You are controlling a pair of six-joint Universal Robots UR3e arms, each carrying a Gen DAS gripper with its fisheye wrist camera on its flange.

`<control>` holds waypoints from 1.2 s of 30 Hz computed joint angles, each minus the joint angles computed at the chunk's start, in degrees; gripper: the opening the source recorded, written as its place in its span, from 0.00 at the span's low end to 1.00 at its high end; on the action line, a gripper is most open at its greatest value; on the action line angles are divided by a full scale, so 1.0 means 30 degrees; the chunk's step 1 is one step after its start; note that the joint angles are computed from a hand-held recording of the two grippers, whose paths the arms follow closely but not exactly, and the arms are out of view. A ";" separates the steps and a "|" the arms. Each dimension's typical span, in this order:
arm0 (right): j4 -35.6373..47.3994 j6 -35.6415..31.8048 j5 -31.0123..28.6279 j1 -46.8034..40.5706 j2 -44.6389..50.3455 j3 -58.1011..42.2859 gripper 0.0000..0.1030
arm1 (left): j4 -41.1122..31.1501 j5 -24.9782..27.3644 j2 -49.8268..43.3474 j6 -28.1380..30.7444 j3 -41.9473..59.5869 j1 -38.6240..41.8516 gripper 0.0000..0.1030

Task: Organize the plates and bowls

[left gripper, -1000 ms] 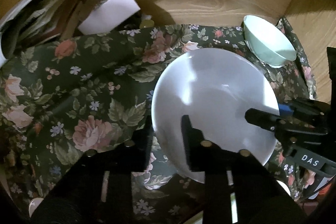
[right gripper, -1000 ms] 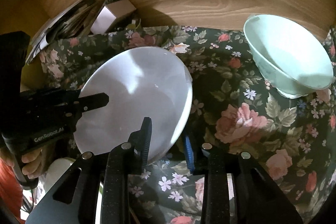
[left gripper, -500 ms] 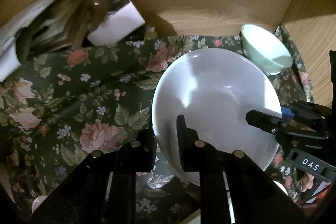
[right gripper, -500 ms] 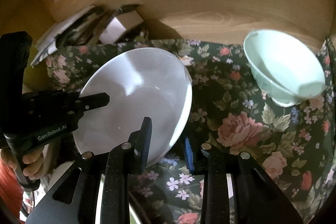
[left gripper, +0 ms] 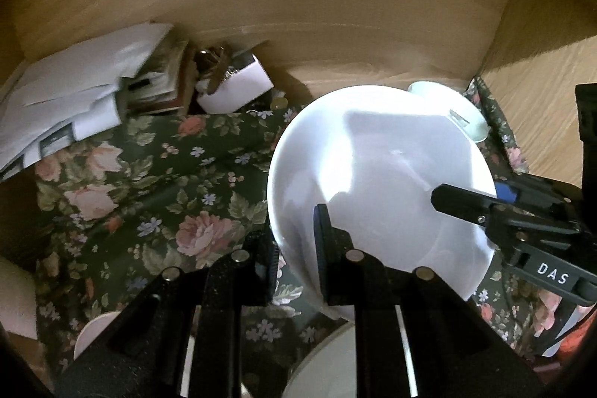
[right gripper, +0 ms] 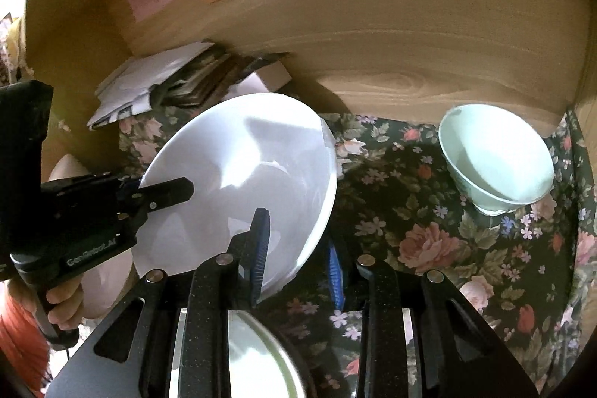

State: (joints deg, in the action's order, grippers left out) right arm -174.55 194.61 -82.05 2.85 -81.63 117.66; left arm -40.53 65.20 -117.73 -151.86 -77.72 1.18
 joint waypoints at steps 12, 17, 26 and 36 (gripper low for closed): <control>0.0042 0.0507 -0.0899 0.2048 0.0253 -0.0946 0.25 | 0.1505 -0.0626 0.2665 -0.0052 -0.3631 0.1558 0.16; 0.0117 0.0663 -0.1243 0.3099 0.0913 -0.1829 0.25 | 0.2014 -0.0975 0.4017 0.0109 -0.5427 0.2628 0.16; 0.0478 0.0573 -0.1314 0.4646 0.2706 -0.4125 0.25 | 0.2044 -0.1900 0.5885 0.0697 -0.7603 0.5088 0.16; 0.1029 0.0737 -0.1276 0.6164 0.4876 -0.6754 0.25 | 0.1622 -0.2539 0.7335 0.1415 -0.9167 0.7383 0.16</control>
State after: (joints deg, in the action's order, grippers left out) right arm -171.46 196.82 -85.88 21.34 -67.00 97.39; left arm -35.66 57.59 -95.73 -147.62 -105.23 23.33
